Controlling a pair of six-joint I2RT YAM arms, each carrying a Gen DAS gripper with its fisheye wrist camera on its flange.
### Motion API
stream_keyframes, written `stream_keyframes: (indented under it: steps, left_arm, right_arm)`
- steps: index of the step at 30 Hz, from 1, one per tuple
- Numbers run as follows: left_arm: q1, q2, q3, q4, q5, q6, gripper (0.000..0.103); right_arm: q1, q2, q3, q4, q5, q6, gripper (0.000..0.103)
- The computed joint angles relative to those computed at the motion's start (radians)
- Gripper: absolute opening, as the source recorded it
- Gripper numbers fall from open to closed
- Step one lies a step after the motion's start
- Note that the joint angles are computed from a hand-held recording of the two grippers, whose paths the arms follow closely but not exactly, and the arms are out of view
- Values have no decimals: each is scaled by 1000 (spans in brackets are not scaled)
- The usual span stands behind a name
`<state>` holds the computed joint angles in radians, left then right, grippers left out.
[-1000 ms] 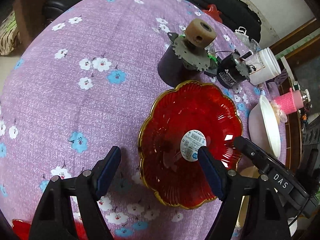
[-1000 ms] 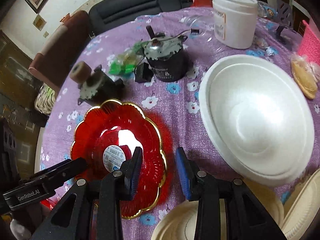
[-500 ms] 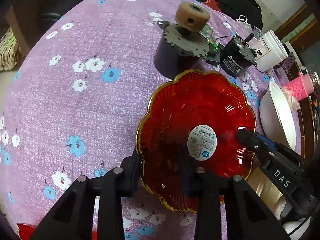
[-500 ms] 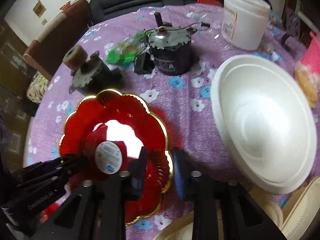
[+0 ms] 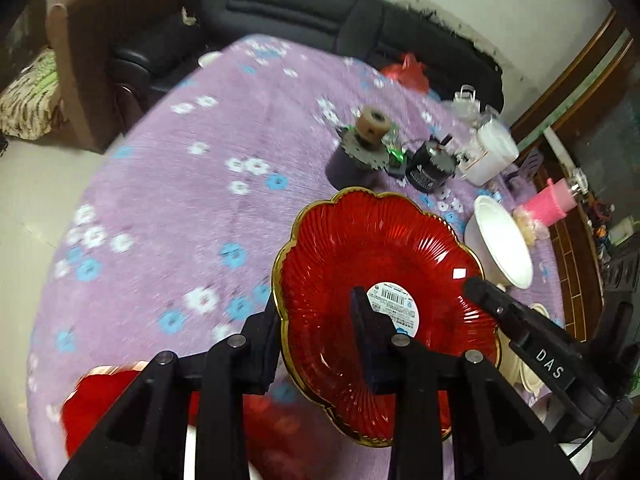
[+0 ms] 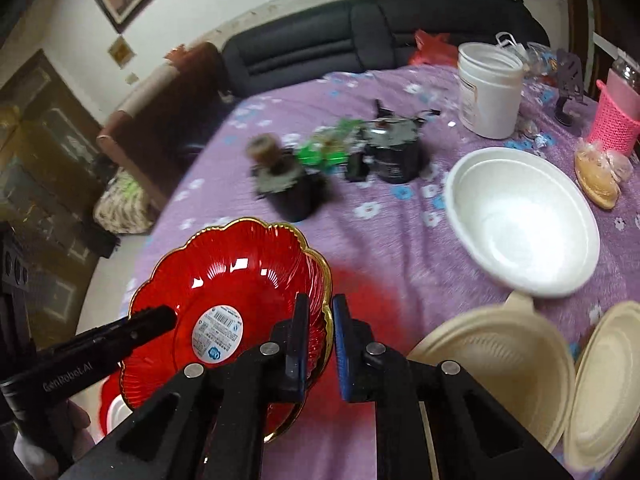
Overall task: Organize plates and bowls
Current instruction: 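Lower the small red plate onto the white bowl and open the left tool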
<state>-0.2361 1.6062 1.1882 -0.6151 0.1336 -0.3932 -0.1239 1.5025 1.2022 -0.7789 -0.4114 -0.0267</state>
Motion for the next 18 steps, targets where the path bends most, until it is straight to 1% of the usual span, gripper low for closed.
stream_keyframes:
  steps: [2,4,11,13,15,16,18]
  left_arm:
    - [22,-131,-96,0,-13,3,31]
    - [33,-201,-140,-7,-27,-5,31]
    - [186,-585,-356,-112,9,40,31]
    - [210,-662,-407,-127,2,54,31]
    - [247,-733,-459,-149,2,74,31]
    - [276,-762,-474,-168,12,93,31]
    - [334,-785,-513,-169,35,125,31]
  right_arm:
    - [27,-84,-42,-13,-13,12,13]
    - [62,-165,-84,-30,-27,30,13]
    - [235,-384,-227,-51,-34,132,13]
    - [295,-425,-265,-42,-16,162,13]
    - [379,-465,-316,-14,28,208,13]
    - [412,-473,-337,-1,39,228,14]
    - [467,-474,-371,26,57,270,14]
